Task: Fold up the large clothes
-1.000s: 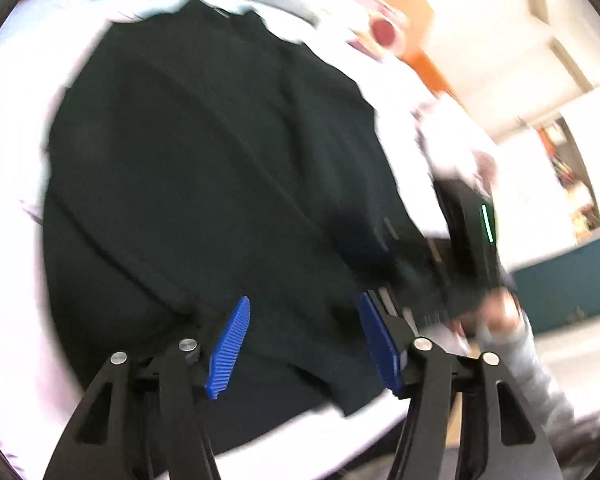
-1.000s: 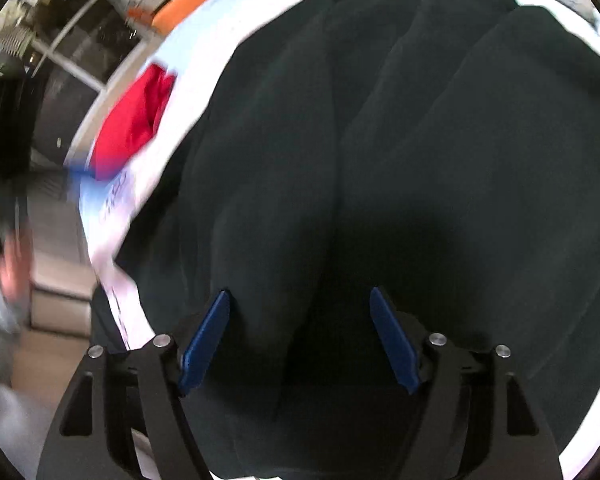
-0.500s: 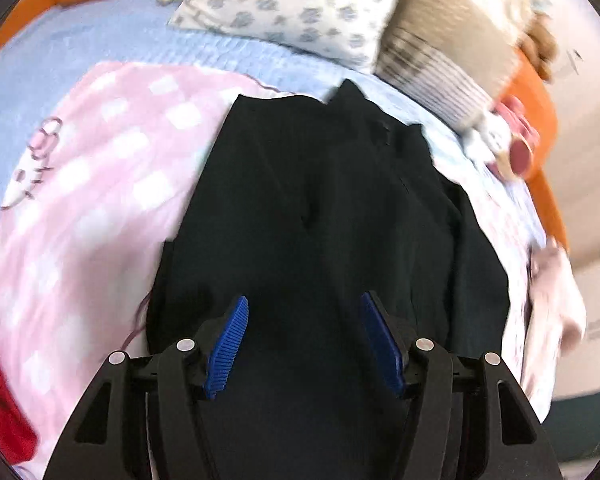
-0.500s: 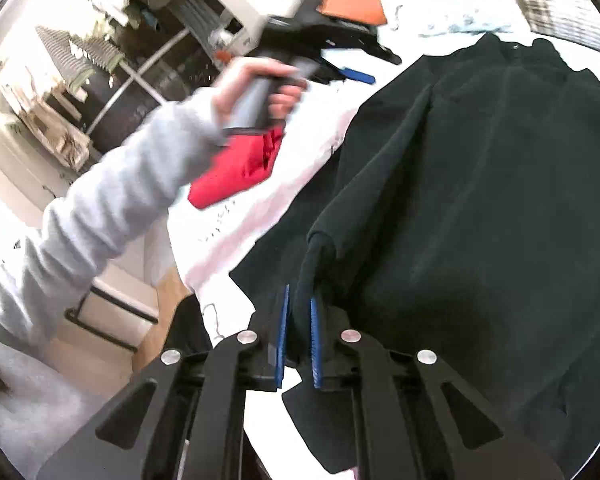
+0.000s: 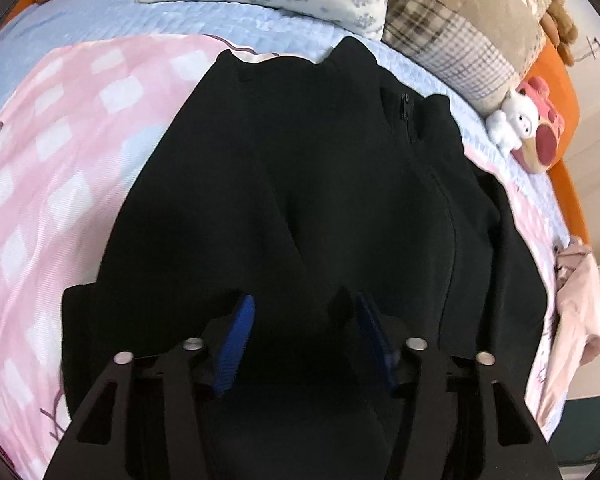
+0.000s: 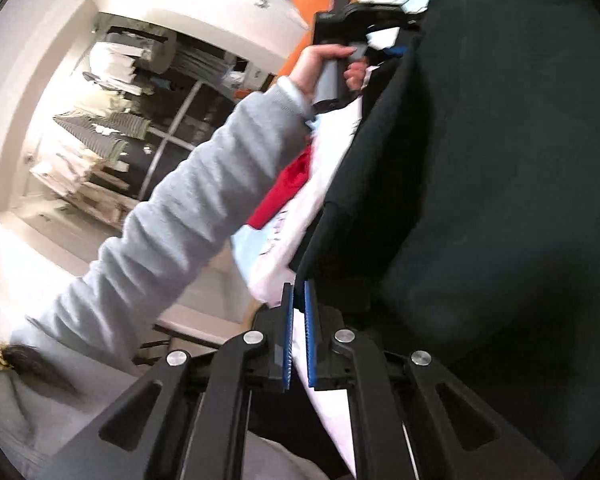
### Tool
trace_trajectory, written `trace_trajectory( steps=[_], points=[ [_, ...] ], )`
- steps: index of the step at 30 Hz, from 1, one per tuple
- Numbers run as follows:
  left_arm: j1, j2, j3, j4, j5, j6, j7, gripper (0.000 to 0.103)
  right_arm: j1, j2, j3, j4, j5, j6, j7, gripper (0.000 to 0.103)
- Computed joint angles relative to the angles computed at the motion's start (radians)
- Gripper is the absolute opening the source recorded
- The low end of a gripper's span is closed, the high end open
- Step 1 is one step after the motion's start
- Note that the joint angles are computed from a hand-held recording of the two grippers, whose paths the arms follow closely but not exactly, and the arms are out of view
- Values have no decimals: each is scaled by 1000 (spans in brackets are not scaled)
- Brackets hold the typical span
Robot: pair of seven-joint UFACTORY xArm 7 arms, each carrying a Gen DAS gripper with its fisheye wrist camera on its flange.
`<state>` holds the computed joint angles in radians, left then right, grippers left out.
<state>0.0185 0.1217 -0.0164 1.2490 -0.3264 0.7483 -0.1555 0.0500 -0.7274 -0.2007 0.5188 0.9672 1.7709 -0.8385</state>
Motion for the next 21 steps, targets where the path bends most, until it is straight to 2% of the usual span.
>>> trace_trajectory(
  steps=[1, 2, 3, 5, 8, 10, 13, 14, 15, 16, 17, 18, 20, 21],
  points=[
    [3, -4, 1, 1, -4, 9, 4, 39, 16, -7, 10, 1, 31, 15, 16, 6],
    [9, -12, 0, -1, -32, 13, 23, 21, 27, -12, 10, 3, 52, 28, 19, 6],
    [18, -27, -1, -8, -82, 15, 51, 15, 33, -15, 11, 12, 65, 31, 21, 6],
    [15, -43, 0, 8, -77, 21, 80, 10, 50, -31, 11, 17, 90, 47, 11, 6],
    [-4, -44, -3, 28, -16, -3, 88, 11, 45, -57, 19, 1, 88, 21, -2, 6],
    [-13, -29, -3, 34, 6, 0, 68, 12, 31, -73, 40, -23, 61, -29, 3, 6],
    [0, -55, -5, -35, -97, -34, 124, 32, 2, -121, 86, -67, -43, -133, 30, 9],
    [4, -75, -1, -65, -123, -44, 143, 46, 0, -139, 106, -76, -86, -169, 40, 14],
    [10, -108, 6, -105, -147, -54, 170, 59, -9, -172, 135, -87, -147, -209, 53, 21],
    [15, -136, 17, -134, -160, -54, 193, 66, -6, -181, 141, -86, -181, -225, 64, 35],
    [22, -165, 30, -161, -162, -49, 209, 76, -6, -198, 140, -87, -207, -236, 77, 45],
    [33, -212, 49, -204, -170, -46, 235, 77, 6, -221, 131, -90, -225, -260, 95, 48],
    [51, -281, 85, -258, -166, -22, 260, 77, -9, -342, 193, -93, -264, -350, 110, 68],
    [65, -324, 107, -290, -155, 1, 269, 80, -3, -393, 213, -98, -275, -386, 116, 73]
  ],
)
